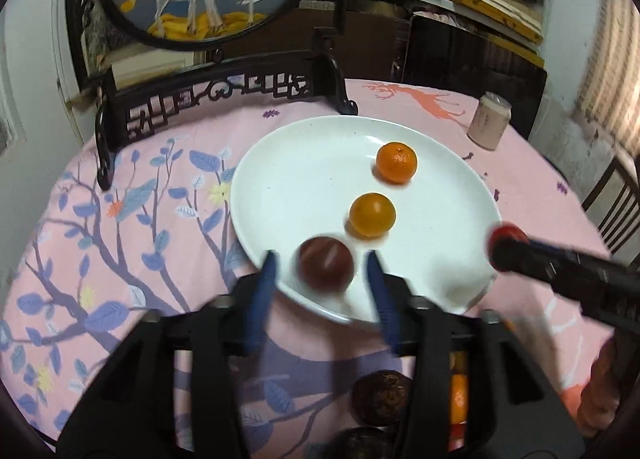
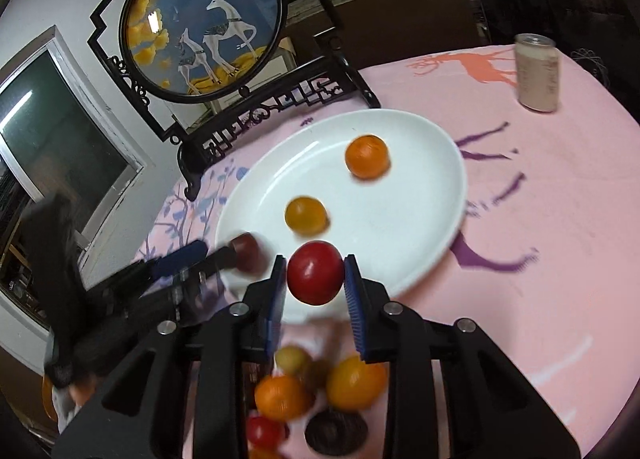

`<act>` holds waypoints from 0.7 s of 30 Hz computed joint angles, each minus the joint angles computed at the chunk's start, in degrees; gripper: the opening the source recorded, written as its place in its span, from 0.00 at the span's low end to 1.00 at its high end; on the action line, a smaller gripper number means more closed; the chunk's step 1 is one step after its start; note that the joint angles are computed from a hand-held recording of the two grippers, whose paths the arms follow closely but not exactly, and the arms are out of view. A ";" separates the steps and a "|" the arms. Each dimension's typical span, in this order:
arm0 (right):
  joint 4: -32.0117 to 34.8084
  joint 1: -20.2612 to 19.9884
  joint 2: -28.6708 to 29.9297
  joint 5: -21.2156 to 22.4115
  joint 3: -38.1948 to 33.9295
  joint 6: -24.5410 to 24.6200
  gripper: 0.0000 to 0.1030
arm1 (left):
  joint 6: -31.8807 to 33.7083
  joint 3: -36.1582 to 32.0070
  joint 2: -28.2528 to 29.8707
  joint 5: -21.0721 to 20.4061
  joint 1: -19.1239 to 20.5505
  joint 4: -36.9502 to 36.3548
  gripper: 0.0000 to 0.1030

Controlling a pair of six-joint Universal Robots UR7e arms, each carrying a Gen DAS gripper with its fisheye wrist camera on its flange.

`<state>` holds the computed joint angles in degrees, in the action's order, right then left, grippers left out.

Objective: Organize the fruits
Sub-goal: 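Grasp a dark plum with the left tool while the right tool grasps a red tomato, place both on plate, then grasp a brown passion fruit with the left tool while the right tool grasps an orange, place both on plate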

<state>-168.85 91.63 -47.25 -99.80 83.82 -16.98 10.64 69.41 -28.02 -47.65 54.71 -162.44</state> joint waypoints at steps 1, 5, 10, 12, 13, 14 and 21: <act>-0.88 0.01 0.31 -0.32 -0.15 -0.22 0.59 | 1.01 0.35 0.11 0.63 -0.17 -1.50 0.66; -5.57 -0.62 -1.46 -0.03 3.27 -1.57 0.59 | 2.14 2.47 -1.05 0.18 -0.44 -3.69 0.68; -7.96 -2.48 -5.69 1.09 9.86 0.01 0.60 | 0.92 7.36 -3.27 2.96 -0.79 -5.19 0.82; -7.40 -3.44 -7.43 0.43 12.56 1.81 0.60 | -1.90 9.56 -4.92 2.16 -0.67 -2.64 0.83; -7.15 -3.73 -8.03 0.18 13.43 2.66 0.61 | -2.69 10.39 -5.52 1.62 -0.67 -1.63 0.83; -7.18 -4.14 -8.78 0.27 14.42 3.79 0.63 | -3.16 11.44 -6.19 1.21 -0.76 -0.63 0.83; -9.43 -4.70 -9.47 0.15 15.41 5.74 0.74 | -2.77 13.67 -7.30 -1.17 -0.91 1.72 0.84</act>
